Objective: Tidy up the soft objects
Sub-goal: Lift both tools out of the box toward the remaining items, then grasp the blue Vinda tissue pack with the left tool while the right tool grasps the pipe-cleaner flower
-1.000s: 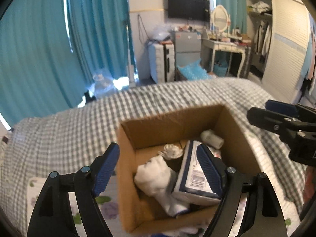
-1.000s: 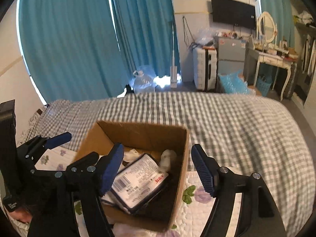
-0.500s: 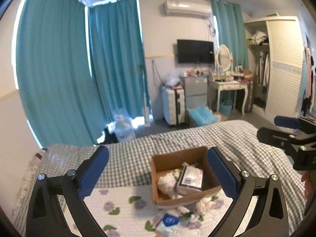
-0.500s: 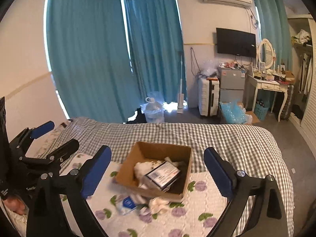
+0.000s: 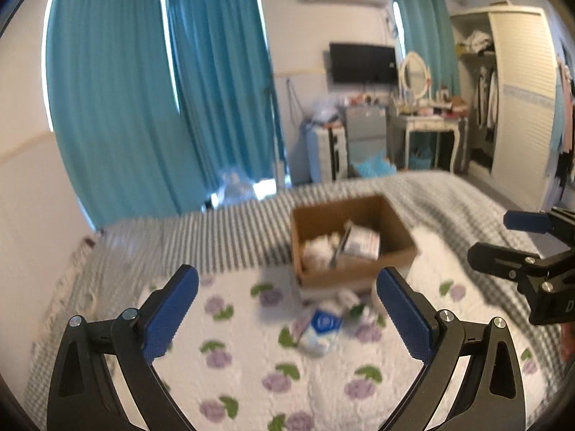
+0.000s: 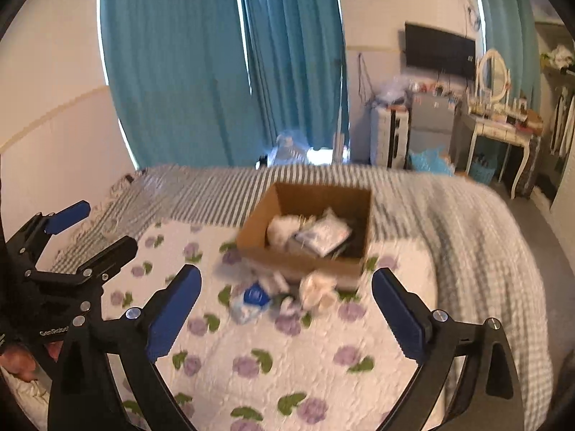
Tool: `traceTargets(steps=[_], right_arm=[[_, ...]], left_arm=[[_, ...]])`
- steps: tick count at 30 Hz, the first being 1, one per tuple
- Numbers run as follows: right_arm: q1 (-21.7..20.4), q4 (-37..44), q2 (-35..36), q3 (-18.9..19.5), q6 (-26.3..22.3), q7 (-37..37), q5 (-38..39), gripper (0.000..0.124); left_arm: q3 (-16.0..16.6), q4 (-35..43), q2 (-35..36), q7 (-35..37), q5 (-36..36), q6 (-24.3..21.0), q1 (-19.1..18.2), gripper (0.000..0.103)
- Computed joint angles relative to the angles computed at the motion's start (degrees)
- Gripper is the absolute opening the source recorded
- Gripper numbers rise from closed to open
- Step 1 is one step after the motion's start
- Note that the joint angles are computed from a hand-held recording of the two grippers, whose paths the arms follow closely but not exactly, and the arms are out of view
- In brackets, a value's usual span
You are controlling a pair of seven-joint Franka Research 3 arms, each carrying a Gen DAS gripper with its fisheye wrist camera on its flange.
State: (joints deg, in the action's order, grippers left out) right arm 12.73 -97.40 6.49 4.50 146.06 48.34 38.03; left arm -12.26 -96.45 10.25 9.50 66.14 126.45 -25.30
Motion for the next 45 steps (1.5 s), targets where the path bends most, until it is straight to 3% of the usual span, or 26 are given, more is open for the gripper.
traceTargets(steps=[6,10,18,26,30,37,38,42,45], right_arm=[[1.81,-2.67,3.57,0.76,1.77,-0.39,-4.94,0.096],[2.50,-0.05,9.03,1.14,-0.47,1.74,-8.90,0.079],[4.20,11.41,22.49,1.18,-3.04,9.16,-15.36,0.058],[5.43,26.54,35.28,0.69,-4.97,17.65,-18.51,0.052],[4.60,32.70,39.66,0.74,-7.21,20.43,-19.49,0.041],[2.19,28.69,37.20,3.32,-4.41,16.06,-16.75,0.034],[1.79,28.38,36.85,3.67,-4.63,15.76,-16.05,0.033],[0.72,27.05,35.50,4.35,-4.92,14.92,-13.64,0.033],[0.40,25.81,34.28,4.24,-5.01,14.26,-12.84,0.033]], left_arm=[[0.75,-3.88,2.37,-3.23,-2.86,4.27,1.42,0.102],[1.84,-5.21,4.63,-5.03,-4.73,7.67,2.35,0.100],[4.90,-5.75,9.81,-4.92,-9.29,15.31,5.03,0.100],[6.98,-2.13,15.54,-0.05,-11.77,18.62,4.70,0.100],[7.31,1.06,18.70,4.64,-13.41,19.92,3.87,0.100],[8.32,8.60,24.51,12.12,-17.52,19.97,1.91,0.099],[8.53,9.75,25.28,13.24,-18.08,19.28,1.47,0.098],[7.37,13.04,27.90,19.43,-23.72,18.30,2.26,0.066],[7.82,11.22,26.87,19.47,-26.26,20.83,2.42,0.061]])
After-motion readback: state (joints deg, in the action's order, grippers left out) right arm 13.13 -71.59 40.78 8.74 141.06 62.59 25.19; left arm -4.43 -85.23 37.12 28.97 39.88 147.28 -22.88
